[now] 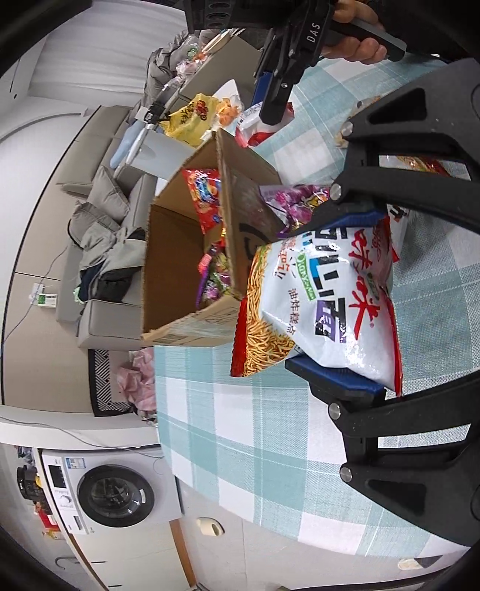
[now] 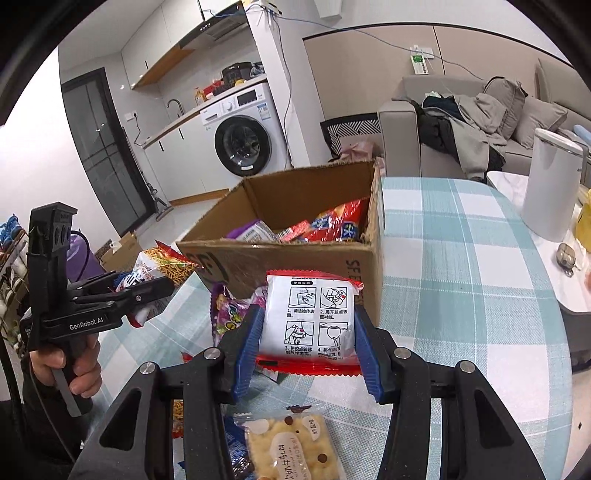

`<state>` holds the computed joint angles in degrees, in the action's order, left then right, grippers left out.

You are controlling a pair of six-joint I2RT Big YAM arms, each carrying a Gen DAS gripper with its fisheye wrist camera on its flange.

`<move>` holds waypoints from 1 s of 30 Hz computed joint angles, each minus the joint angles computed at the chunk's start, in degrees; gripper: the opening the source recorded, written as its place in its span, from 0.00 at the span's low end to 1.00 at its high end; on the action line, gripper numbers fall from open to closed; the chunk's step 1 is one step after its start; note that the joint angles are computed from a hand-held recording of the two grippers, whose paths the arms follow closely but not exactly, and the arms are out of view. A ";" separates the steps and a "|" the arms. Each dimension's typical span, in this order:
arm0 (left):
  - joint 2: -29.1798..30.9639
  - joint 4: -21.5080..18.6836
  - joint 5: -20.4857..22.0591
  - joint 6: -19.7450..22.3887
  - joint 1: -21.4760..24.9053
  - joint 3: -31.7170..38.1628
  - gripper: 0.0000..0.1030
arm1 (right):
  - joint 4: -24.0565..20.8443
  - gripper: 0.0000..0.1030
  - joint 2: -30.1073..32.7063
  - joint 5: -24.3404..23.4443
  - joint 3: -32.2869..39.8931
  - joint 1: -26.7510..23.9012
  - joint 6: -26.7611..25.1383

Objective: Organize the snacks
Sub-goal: 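Lift both held packs and carry them over the box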

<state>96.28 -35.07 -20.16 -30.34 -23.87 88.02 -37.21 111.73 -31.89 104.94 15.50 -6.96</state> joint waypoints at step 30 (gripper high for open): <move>1.07 -0.31 -4.86 5.28 -1.31 9.82 0.56 | 4.13 0.47 -1.44 1.73 4.73 1.31 5.09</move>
